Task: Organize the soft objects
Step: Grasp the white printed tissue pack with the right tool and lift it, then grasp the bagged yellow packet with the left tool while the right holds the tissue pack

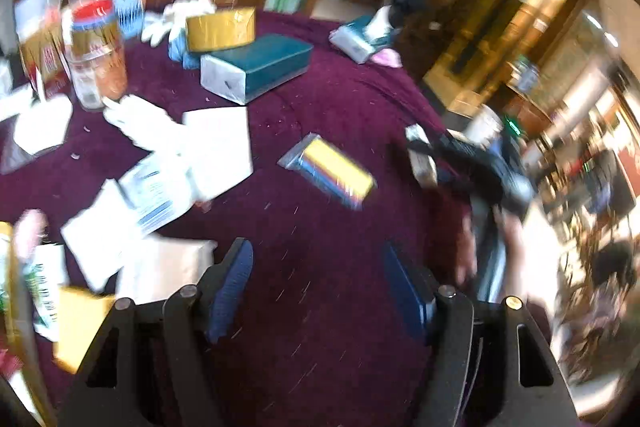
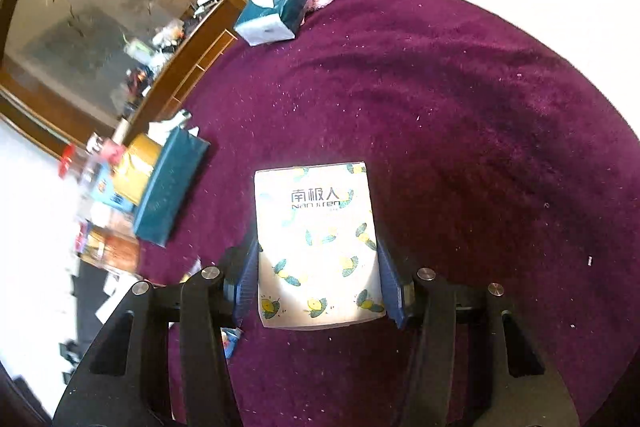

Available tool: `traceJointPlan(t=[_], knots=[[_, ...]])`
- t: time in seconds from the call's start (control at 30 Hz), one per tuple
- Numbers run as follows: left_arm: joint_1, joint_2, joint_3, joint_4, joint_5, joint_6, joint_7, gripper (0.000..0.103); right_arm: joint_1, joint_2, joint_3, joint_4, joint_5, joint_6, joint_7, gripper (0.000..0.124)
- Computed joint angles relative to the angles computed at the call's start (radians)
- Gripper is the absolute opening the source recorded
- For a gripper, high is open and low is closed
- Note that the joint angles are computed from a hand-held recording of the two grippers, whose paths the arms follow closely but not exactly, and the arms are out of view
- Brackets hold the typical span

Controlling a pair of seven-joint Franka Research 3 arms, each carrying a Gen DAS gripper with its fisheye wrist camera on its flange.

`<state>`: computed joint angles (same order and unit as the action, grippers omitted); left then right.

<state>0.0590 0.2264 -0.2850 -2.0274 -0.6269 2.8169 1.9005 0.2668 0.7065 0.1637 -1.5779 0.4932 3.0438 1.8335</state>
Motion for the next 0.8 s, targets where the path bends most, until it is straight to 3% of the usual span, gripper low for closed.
traceJointPlan(t=[0.03,0.13,0.2,0.27,0.33,0.47,0.57,0.6,0.8], knots=[[-0.022,0.055,0.022,0.072,0.039,-0.044,-0.101,0.069,-0.017,0.004,0.021,0.003,0.01,0.006,-0.009,0.051],[-0.074,0.21,0.067,0.279,0.161,-0.175,-0.39,0.069,0.033,0.019,-0.041,0.037,-0.018,-0.018,0.031,0.051],[-0.128,0.303,0.115,0.413,0.275,-0.268,-0.58,0.069,0.029,0.03,-0.041,0.057,-0.02,-0.03,0.047,0.051],[-0.181,0.363,0.158,0.496,0.38,-0.29,-0.72,0.069,-0.017,0.046,0.01,0.074,0.005,-0.029,0.029,0.052],[-0.206,0.423,0.169,0.587,0.445,-0.331,-0.805,0.069,-0.1,0.064,0.112,0.08,0.064,-0.008,-0.027,0.052],[-0.208,0.488,0.141,0.678,0.516,-0.372,-0.881,0.069,-0.199,0.084,0.246,0.075,0.169,0.025,-0.131,0.052],[-0.21,0.537,0.137,0.746,0.575,-0.426,-0.957,0.073,-0.192,0.085,0.24,0.083,0.202,0.016,-0.15,0.052],[-0.212,0.53,0.137,0.73,0.598,-0.39,-0.978,0.074,-0.191,0.086,0.238,0.087,0.212,0.014,-0.157,0.052],[-0.261,0.568,0.167,0.779,0.782,-0.38,-0.999,0.074,-0.183,0.086,0.228,0.098,0.258,-0.003,-0.19,0.052]])
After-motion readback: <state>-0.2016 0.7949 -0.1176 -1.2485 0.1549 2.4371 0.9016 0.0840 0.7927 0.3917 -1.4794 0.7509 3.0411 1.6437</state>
